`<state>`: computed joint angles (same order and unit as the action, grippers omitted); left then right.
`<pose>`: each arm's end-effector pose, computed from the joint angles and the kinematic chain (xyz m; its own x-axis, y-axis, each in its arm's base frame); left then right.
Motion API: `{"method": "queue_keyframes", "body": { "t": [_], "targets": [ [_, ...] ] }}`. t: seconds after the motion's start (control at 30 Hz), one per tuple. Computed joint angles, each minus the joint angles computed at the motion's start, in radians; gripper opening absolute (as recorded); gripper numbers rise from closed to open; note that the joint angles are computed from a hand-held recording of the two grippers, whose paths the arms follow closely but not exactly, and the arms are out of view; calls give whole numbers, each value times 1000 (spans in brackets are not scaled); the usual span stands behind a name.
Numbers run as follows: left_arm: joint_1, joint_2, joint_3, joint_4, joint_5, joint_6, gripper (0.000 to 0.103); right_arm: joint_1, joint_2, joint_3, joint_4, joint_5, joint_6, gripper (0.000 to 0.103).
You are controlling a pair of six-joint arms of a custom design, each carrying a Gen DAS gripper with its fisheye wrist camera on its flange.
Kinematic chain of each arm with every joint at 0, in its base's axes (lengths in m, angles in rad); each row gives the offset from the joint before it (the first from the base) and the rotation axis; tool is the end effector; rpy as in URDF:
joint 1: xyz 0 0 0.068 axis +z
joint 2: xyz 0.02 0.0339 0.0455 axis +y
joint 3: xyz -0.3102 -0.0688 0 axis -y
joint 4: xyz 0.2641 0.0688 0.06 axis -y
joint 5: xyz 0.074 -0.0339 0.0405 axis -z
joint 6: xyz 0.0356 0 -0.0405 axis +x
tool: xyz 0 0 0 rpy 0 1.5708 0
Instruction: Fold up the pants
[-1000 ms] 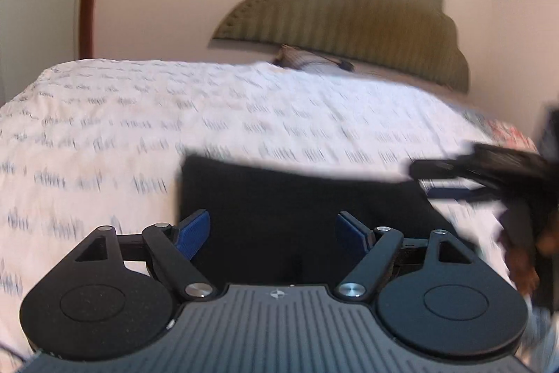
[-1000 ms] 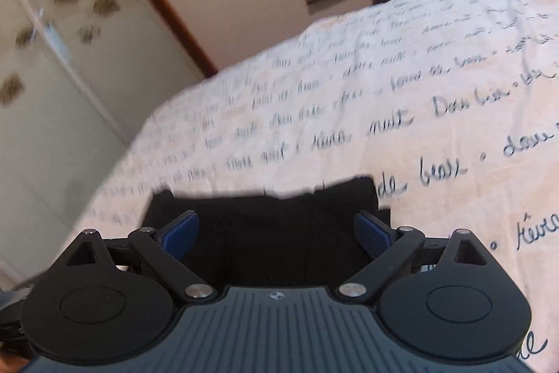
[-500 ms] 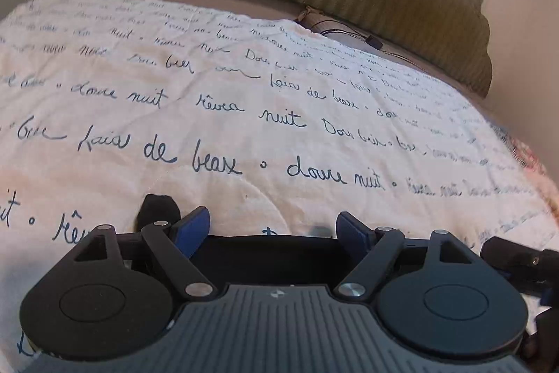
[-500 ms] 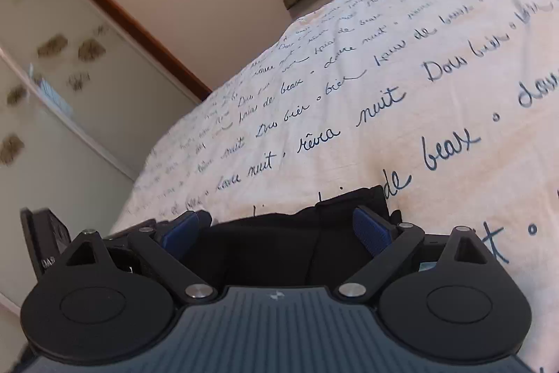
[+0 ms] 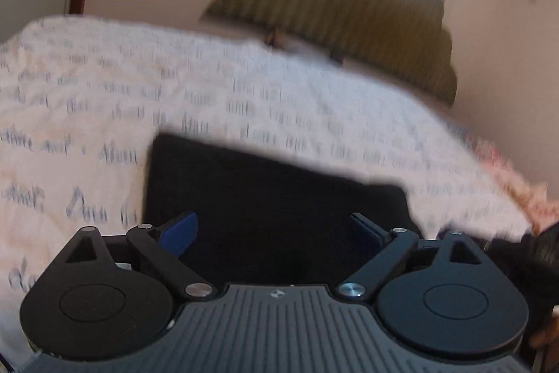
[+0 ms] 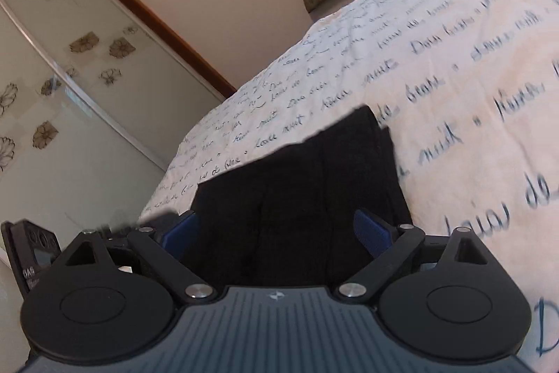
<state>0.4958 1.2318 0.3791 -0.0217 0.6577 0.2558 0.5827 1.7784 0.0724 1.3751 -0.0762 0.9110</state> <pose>0.1874 0.0766 0.1683 -0.6608 -0.1298 -0.7392 0.1402 0.9463 -0.2914 0.1750 0.1186 0.1117 -0.6473 0.5169 -0.5602 -0.1588 0.6273 0.7624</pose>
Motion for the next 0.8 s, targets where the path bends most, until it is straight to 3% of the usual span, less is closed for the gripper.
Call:
{"method": "queue_keyframes", "body": {
  "t": [0.03,0.07,0.1,0.17,0.2,0.33,0.43,0.47,0.5,0.6,0.7,0.73,0.77,0.8],
  "targets": [
    [-14,38,-26,53,-23,6,92,-23,75,-19,117,-30,40,96],
    [-11,47,-102,205,-16,22,93,-45,101,-22,154,-59,63,96],
    [-15,26,-132,233,-31,47,93,-66,75,-13,116,-89,76,96],
    [-33,-59,-117,133,-67,45,92,-105,-124,28,-178,-146,75,96],
    [0,-87,-95,61,-30,53,91,-125,-201,36,-276,-167,75,96],
    [220,-33,37,-210,205,161,94,-222,-339,17,-410,-228,35,96],
    [314,195,177,-370,257,187,94,-345,-265,77,-545,-389,-8,97],
    [320,265,216,-405,237,177,92,-368,-218,88,-527,-437,-20,97],
    [332,321,242,-431,255,198,91,-378,-192,94,-507,-467,-37,97],
    [336,332,240,-413,283,174,93,-377,-178,161,-604,-542,-99,101],
    [292,300,214,-338,258,100,89,-336,-168,211,-674,-523,-159,101],
    [275,282,197,-296,234,71,76,-320,-189,228,-735,-489,-203,86],
    [253,259,178,-247,182,39,51,-292,-220,259,-850,-419,-249,40],
    [235,241,167,-215,135,20,42,-285,-230,269,-897,-388,-288,33]
  ]
}}
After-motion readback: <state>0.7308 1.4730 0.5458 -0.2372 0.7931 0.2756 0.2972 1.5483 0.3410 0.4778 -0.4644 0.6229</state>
